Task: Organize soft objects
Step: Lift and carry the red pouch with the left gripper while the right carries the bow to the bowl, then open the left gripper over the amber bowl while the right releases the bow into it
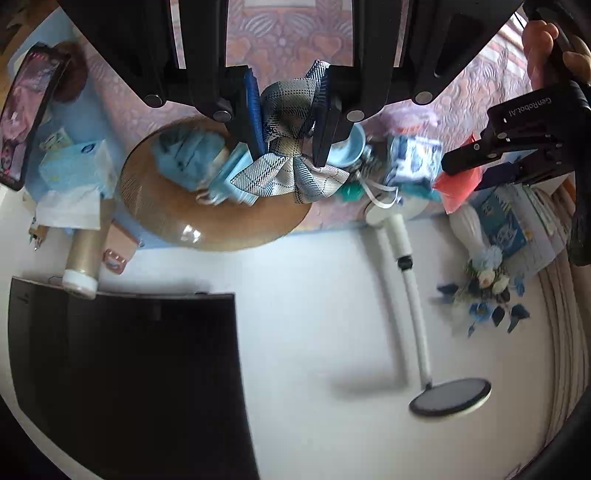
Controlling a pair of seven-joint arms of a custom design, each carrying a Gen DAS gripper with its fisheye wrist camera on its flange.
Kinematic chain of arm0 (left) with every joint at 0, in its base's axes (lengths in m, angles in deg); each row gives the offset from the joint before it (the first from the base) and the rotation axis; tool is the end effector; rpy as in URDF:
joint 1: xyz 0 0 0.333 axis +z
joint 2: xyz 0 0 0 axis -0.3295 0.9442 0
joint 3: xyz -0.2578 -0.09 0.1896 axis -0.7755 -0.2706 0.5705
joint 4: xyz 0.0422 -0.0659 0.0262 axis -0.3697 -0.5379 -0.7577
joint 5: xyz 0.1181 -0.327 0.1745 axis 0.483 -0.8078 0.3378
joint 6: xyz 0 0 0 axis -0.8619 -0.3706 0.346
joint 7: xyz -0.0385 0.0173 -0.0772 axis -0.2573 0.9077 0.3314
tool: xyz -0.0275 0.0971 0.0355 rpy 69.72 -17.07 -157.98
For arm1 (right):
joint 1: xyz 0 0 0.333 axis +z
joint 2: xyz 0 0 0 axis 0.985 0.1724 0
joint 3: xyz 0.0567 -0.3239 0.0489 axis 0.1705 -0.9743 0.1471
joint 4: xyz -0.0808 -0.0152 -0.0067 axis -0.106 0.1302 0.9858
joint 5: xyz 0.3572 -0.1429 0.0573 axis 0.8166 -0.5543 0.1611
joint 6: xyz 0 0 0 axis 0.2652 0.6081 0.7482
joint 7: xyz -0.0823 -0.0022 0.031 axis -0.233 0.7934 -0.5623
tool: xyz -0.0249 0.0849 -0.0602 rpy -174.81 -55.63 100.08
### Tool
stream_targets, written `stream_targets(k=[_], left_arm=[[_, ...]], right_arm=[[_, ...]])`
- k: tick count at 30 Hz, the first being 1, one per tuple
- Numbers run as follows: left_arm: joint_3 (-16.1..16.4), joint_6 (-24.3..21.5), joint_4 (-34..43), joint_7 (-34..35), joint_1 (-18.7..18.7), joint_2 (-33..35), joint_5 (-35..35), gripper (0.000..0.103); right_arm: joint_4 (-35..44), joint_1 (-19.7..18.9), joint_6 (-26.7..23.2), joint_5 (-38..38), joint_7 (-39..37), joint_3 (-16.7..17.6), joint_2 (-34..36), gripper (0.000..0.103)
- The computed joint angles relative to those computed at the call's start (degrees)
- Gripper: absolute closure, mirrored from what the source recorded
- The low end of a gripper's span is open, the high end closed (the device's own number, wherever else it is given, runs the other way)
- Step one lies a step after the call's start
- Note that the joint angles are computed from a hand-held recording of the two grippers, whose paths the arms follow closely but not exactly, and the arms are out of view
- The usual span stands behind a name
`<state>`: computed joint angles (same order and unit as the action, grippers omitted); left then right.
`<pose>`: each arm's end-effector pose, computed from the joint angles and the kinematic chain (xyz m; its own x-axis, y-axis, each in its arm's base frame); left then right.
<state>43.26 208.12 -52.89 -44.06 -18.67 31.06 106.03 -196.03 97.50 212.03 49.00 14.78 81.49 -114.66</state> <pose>0.4015 -0.2303 0.5406 -0.0919 -0.9957 -0.0079 -0.6097 0.0625 -0.7902 0.3934 0.0789 0.5515 0.2314 -0.9661 -0.1143 -0.6382 -0.0621 -0.7674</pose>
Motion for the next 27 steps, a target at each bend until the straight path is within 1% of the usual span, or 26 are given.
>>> stream_targets(k=[1, 3, 6, 10, 12, 16, 17, 18, 19, 20, 21, 23, 25, 27], left_arm=[[-2.0, -0.3, 2.9, -1.1, 1.8, 1.9, 1.7, 0.051], [-4.5, -2.9, 9.3, -3.2, 3.6, 6.9, 4.9, 0.051], [-4.3, -4.1, 17.4, -4.4, 2.2, 15.1, 7.0, 0.051], [-4.2, -7.4, 26.2, -9.2, -0.1, 23.8, 13.7, 0.051], [-3.4, -9.2, 29.5, -9.7, -2.1, 27.2, 15.6, 0.051], [-0.9, -12.3, 34.0, -9.3, -5.8, 31.9, 16.9, 0.047], [-0.2, -13.1, 34.8, -9.4, -6.8, 32.6, 17.3, 0.043], [0.6, -13.9, 35.3, -9.8, -7.7, 33.0, 17.9, 0.032], [1.3, -14.5, 35.6, -9.8, -8.6, 33.3, 18.3, 0.025], [2.1, -14.9, 35.4, -9.6, -9.3, 33.2, 18.5, 0.021], [2.9, -14.8, 34.8, -10.1, -10.0, 32.7, 19.2, 0.021], [4.5, -14.5, 33.2, -10.5, -11.3, 31.3, 19.9, 0.021], [6.0, -14.6, 31.3, -10.1, -12.2, 29.5, 19.0, 0.021], [7.6, -14.1, 28.4, -10.7, -13.1, 26.6, 17.9, 0.021]], right_arm=[[1.4, -1.0, 0.7, -0.2, 0.3, -0.1, 1.1, 0.079], [4.3, -4.0, 2.0, -1.2, 1.5, 0.3, 3.8, 0.079], [8.3, -8.5, 2.8, -2.8, 4.5, 1.4, 8.5, 0.079], [12.6, -10.5, 0.6, -3.7, 6.4, 0.9, 14.0, 0.079], [14.1, -12.3, -0.1, -5.6, 8.0, 2.0, 16.4, 0.079], [16.5, -12.0, -0.6, -6.0, 7.5, 1.5, 20.4, 0.079], [17.1, -11.9, -0.9, -5.8, 7.3, 1.3, 21.2, 0.078], [17.8, -11.9, -1.6, -5.7, 7.1, 1.2, 22.0, 0.074], [18.3, -11.6, -2.5, -5.1, 6.5, 0.9, 22.6, 0.061], [18.6, -11.3, -3.1, -4.0, 5.6, 0.5, 22.9, 0.05], [17.9, -11.1, -2.4, -3.0, 4.9, 0.3, 22.6, 0.037], [16.1, -11.2, -0.5, -2.9, 4.1, 0.4, 21.6, 0.036], [14.8, -11.1, -0.6, -2.6, 3.5, 0.4, 20.3, 0.036], [13.5, -9.7, -1.2, -0.1, 1.5, -0.7, 18.5, 0.036]])
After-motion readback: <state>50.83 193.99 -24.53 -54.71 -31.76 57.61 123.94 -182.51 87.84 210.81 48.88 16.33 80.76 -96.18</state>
